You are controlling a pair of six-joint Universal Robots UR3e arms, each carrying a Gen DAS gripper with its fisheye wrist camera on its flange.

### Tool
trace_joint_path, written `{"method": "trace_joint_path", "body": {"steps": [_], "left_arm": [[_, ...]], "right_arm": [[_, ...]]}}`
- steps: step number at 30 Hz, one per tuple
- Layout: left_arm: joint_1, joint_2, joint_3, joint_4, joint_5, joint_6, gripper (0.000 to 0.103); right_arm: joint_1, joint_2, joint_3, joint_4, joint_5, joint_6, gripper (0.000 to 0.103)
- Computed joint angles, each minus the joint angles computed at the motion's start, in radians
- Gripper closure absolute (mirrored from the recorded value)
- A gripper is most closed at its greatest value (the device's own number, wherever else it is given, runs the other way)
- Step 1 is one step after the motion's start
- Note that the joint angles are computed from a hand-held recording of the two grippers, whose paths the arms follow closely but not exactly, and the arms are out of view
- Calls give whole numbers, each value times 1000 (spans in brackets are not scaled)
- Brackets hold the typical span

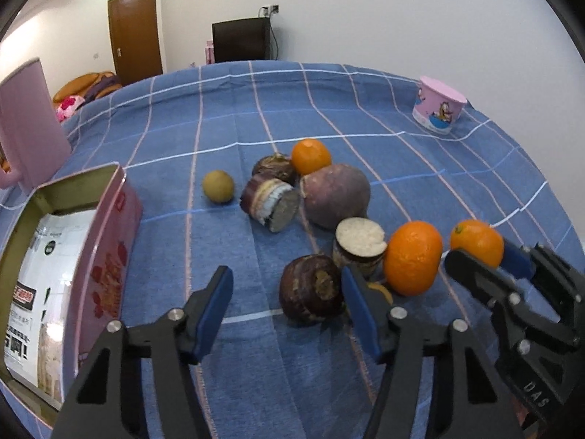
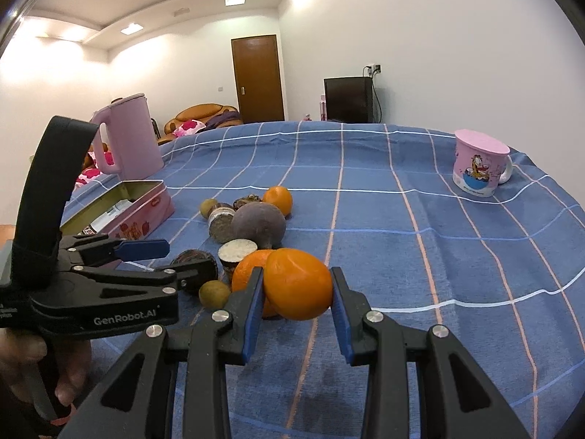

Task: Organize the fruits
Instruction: 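Grasp the dark brown mangosteen with the left gripper and lift it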

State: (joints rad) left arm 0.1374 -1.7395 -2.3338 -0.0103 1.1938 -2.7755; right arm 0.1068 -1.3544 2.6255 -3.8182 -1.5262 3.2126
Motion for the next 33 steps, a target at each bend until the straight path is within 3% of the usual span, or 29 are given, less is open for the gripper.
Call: {"method": "trace_joint_path", "body": {"steps": [7,11,13,20,33], "left_arm": [[33,34,-20,-52,-67,48,57],[1,6,48,-157,-61,82,60],[6,-3,55,-148,-73,61,63],[7,13,-17,-12,-60,54,64],[73,55,-164,230,-117,54,64]], "right_arm": [[3,8,2,-14,-5,0,67],[29,21,-5,-30,-37,1,67],[34,24,-8,-29,-42,1,67],[23,30,4,-58,-27,-1,67],[39,61,15,-133,-45,-11,67]]}}
